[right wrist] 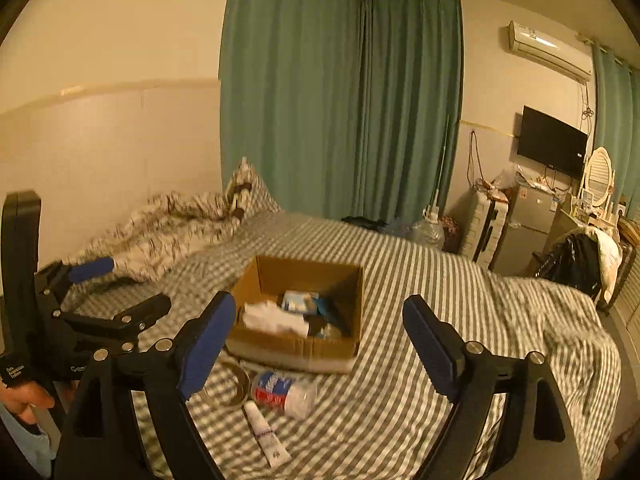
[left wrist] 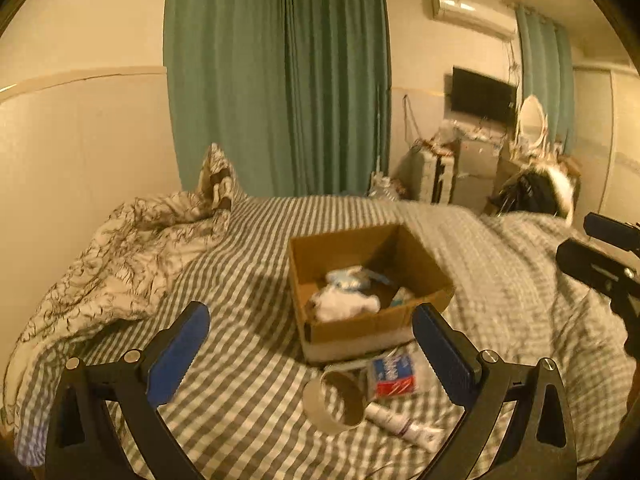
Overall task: Organize objects
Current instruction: 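Withdraw both open tools from the box toward the remaining items, then grasp the white tube with the right tool while the left tool grasps the beige tape roll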
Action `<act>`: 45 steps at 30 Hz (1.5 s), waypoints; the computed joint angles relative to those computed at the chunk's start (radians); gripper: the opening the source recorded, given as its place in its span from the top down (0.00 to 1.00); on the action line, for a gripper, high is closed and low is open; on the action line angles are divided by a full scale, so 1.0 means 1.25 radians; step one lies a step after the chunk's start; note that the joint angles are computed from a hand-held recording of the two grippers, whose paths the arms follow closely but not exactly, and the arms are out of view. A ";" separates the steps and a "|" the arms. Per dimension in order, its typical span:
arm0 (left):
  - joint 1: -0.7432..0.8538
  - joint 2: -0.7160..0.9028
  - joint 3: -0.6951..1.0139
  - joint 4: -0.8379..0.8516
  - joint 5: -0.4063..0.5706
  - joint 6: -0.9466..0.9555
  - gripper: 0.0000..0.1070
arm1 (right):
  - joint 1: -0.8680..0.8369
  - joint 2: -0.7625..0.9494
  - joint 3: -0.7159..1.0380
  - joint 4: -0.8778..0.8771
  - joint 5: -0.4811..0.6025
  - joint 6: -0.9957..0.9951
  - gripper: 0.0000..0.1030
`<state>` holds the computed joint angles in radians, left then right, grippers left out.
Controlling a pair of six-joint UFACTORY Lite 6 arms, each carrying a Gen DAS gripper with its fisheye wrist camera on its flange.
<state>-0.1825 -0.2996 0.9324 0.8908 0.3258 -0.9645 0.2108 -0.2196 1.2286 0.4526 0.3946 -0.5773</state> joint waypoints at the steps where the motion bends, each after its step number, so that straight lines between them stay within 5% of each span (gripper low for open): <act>1: -0.004 0.000 -0.031 0.069 -0.006 -0.070 0.04 | 0.005 0.004 -0.030 0.006 -0.024 -0.002 0.17; 8: -0.013 0.120 -0.088 0.287 -0.059 -0.307 0.04 | 0.012 0.114 -0.159 0.159 -0.156 -0.159 0.17; 14: -0.024 0.205 -0.115 0.472 -0.058 -0.493 0.04 | 0.009 0.226 -0.197 0.489 -0.186 -0.486 0.17; 18: 0.034 0.238 -0.130 0.356 -0.158 -0.397 0.04 | 0.027 0.334 -0.183 0.599 -0.193 -0.607 0.17; 21: 0.044 0.266 -0.122 0.248 -0.145 -0.300 0.04 | 0.027 0.416 -0.151 0.628 -0.153 -0.636 0.19; 27: 0.025 0.285 -0.114 0.339 -0.111 -0.394 0.04 | 0.069 0.538 -0.087 0.528 -0.142 -0.553 0.35; 31: 0.024 0.296 -0.107 0.321 -0.101 -0.364 0.04 | 0.076 0.562 -0.074 0.547 -0.088 -0.596 0.70; 34: 0.027 0.311 -0.096 0.288 -0.100 -0.327 0.04 | 0.076 0.529 -0.112 0.580 -0.090 -0.646 0.81; 45: -0.041 0.479 0.036 0.207 -0.028 -0.241 0.04 | -0.065 0.306 -0.214 0.615 -0.051 -0.712 0.81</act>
<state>-0.2338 0.2992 0.9772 1.1500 0.2910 -1.2662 0.1292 0.1624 0.9608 1.2211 0.3313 -1.4676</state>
